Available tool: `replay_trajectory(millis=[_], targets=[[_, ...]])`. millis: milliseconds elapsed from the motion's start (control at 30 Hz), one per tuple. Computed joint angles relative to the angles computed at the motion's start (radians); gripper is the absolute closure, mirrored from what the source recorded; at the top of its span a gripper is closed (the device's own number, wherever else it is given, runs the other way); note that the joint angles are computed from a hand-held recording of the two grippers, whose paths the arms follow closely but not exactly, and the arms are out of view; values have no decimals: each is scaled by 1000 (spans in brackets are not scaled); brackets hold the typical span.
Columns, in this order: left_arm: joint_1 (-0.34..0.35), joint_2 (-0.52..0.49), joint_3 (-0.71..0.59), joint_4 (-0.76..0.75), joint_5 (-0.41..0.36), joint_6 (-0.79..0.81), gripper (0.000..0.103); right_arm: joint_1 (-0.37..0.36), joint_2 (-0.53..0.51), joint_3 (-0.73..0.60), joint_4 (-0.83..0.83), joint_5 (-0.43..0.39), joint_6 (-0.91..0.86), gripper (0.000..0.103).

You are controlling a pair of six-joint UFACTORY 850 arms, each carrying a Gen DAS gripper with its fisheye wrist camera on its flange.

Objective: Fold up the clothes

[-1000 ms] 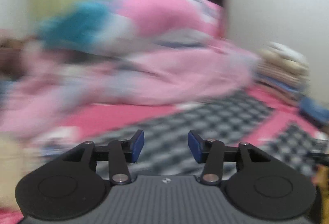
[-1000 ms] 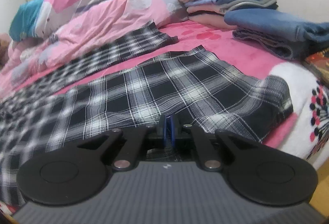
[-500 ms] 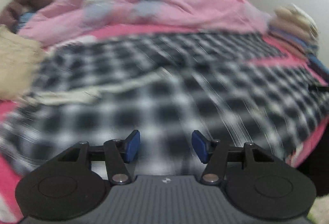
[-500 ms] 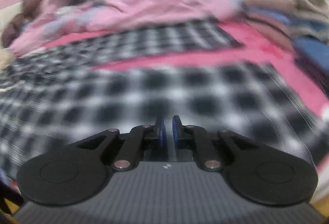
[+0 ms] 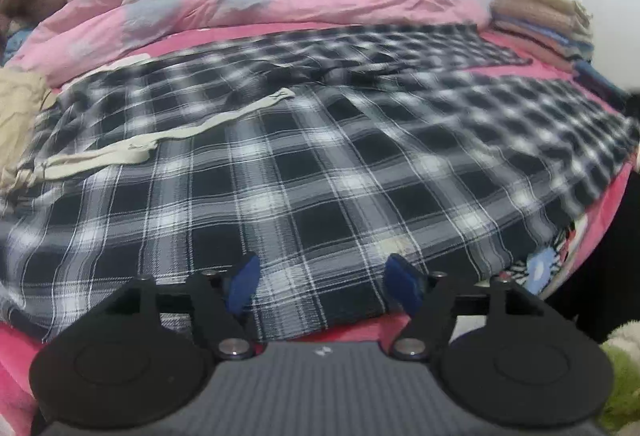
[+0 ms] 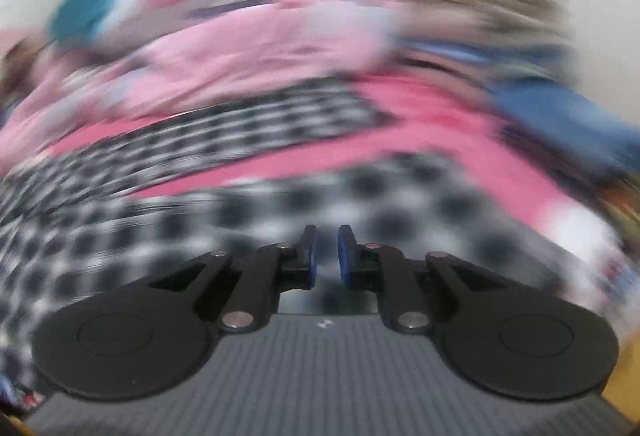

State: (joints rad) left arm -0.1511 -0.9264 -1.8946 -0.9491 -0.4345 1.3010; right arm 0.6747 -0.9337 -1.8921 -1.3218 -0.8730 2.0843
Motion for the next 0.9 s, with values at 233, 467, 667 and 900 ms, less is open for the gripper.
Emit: replay_trajectory(millis=[233,467,667,900], targets=[[-10,-4,-8,35,15,-55,26,-149,-41,-30,134,176,-31,103],[-18,-55,-104,153,-12,-231,25,-266,-16,-12,256,15,-67,100],[-23,-85,-159,215,-29,-307,21,-193,150,233,10,203,137,98],[-23,-92,-164,183,-30,-284,18,-159,240,425,94,23,303,102]])
